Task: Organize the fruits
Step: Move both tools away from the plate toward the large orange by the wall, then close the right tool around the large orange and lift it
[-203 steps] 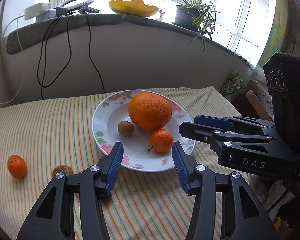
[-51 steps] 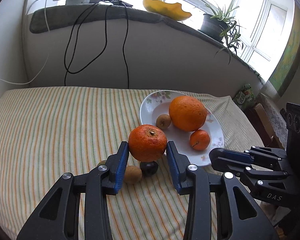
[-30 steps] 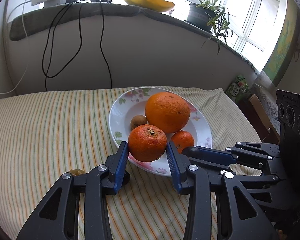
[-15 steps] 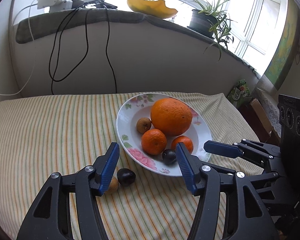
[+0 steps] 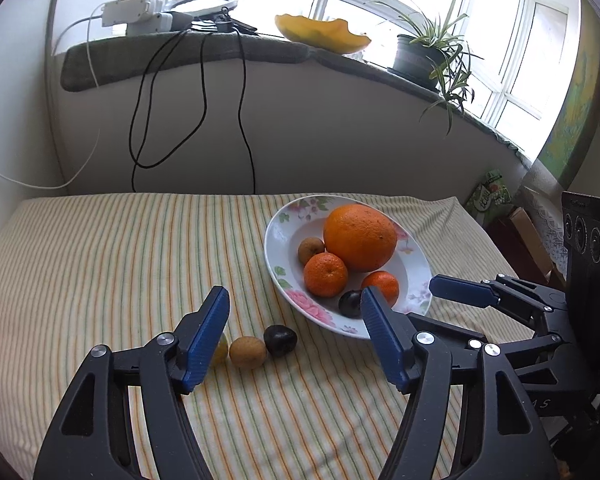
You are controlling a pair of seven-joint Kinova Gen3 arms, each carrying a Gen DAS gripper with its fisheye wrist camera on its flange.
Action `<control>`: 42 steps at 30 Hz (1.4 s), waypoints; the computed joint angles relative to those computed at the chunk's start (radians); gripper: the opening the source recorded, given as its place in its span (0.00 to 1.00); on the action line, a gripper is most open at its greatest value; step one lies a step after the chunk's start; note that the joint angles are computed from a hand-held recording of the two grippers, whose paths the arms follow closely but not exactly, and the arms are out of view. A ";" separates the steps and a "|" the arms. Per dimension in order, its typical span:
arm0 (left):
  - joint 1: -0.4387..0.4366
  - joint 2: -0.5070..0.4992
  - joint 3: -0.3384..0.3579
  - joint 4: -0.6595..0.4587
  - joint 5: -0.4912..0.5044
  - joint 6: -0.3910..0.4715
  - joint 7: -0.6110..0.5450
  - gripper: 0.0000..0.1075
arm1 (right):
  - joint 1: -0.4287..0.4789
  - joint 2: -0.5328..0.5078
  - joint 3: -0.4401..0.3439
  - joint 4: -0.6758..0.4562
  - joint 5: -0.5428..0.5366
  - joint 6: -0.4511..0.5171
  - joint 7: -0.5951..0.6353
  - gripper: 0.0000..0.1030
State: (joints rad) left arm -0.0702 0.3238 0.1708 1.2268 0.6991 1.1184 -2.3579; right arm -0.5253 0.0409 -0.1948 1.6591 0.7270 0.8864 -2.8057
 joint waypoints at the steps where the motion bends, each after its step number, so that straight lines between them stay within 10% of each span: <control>1: -0.004 -0.005 -0.002 0.006 0.003 -0.004 -0.003 0.64 | -0.002 0.002 -0.002 -0.005 0.002 0.006 0.001 0.66; 23: -0.093 -0.133 -0.091 0.144 0.064 -0.128 -0.038 0.68 | -0.051 0.103 0.045 -0.184 -0.079 -0.038 0.139 0.77; 42: -0.230 -0.108 -0.146 0.160 0.074 -0.174 0.000 0.68 | -0.044 0.355 0.099 -0.543 -0.430 -0.104 0.559 0.77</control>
State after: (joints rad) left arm -0.3001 0.2154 0.0249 1.3865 0.7734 0.9442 -2.3583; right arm -0.5697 0.3962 -0.0959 1.1160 0.2972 0.7827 -2.2470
